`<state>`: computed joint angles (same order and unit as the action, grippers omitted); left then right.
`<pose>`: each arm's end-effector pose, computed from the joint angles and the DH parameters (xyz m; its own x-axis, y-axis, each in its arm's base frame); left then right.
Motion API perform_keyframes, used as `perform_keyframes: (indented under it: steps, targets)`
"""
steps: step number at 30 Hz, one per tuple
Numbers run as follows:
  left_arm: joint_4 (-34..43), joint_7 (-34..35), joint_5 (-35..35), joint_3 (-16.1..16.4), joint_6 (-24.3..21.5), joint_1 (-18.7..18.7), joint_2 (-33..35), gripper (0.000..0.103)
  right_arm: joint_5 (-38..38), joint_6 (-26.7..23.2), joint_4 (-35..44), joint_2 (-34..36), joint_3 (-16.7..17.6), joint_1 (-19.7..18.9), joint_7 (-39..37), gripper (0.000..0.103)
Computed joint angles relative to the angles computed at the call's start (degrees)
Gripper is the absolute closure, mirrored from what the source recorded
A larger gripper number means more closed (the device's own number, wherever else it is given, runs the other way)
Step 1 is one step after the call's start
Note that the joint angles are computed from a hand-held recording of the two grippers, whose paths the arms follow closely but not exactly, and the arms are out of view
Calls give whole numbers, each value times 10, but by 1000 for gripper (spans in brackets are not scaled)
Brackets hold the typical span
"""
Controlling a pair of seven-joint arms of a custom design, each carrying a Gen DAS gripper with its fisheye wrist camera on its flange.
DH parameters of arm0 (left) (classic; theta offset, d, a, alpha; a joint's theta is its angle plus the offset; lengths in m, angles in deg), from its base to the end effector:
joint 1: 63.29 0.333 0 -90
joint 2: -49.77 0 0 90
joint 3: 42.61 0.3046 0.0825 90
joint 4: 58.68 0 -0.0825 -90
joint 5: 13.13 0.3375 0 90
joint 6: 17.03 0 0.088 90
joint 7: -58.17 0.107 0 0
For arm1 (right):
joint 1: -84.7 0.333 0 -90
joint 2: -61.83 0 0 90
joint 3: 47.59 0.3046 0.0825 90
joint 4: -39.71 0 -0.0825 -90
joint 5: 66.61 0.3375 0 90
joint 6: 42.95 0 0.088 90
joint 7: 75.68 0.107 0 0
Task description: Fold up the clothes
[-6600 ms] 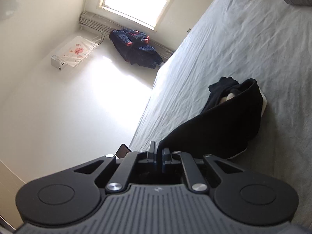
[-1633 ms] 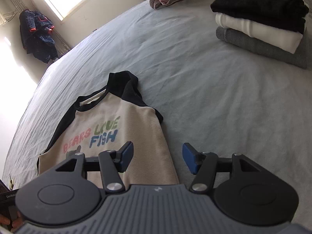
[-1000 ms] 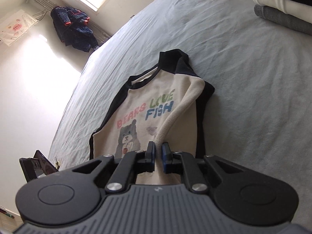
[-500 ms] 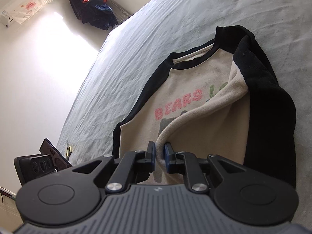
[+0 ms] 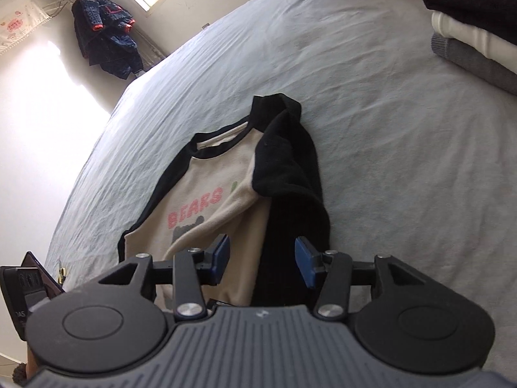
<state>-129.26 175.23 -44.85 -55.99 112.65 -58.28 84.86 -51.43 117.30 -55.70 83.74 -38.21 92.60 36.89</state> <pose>0.7097 -0.0695 0.4747 -0.3699 -0.8276 0.4223 -0.8420 0.1065 -0.5289 0.6422 0.1692 0.4854 -0.1488 -0.8445 -0.5144 -0.7677 0.4266 -0.4782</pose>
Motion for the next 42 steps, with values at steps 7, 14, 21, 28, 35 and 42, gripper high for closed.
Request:
perform_keyframes:
  steps: [7, 14, 21, 28, 35, 42]
  targets:
    - [9, 0, -7, -10, 0, -12, 9, 54, -38, -124, -6, -8, -18, 8, -15, 70]
    - [8, 6, 10, -10, 3, -31, 13, 56, -27, -112, -39, -28, -23, 12, -52, 101]
    - [1, 19, 7, -15, 5, -32, 10, 56, -159, -62, -80, -71, -81, 53, 53, 102]
    - [10, 33, -9, -23, -9, -30, 15, 56, -407, -167, 11, -45, -142, 83, 212, 102]
    - [15, 58, -23, -31, -32, -29, 20, 56, -535, -294, 180, 50, -173, 85, 241, 102]
    - [13, 102, -42, -39, -59, -25, 19, 56, -580, -375, 385, 194, -212, 90, 211, 102]
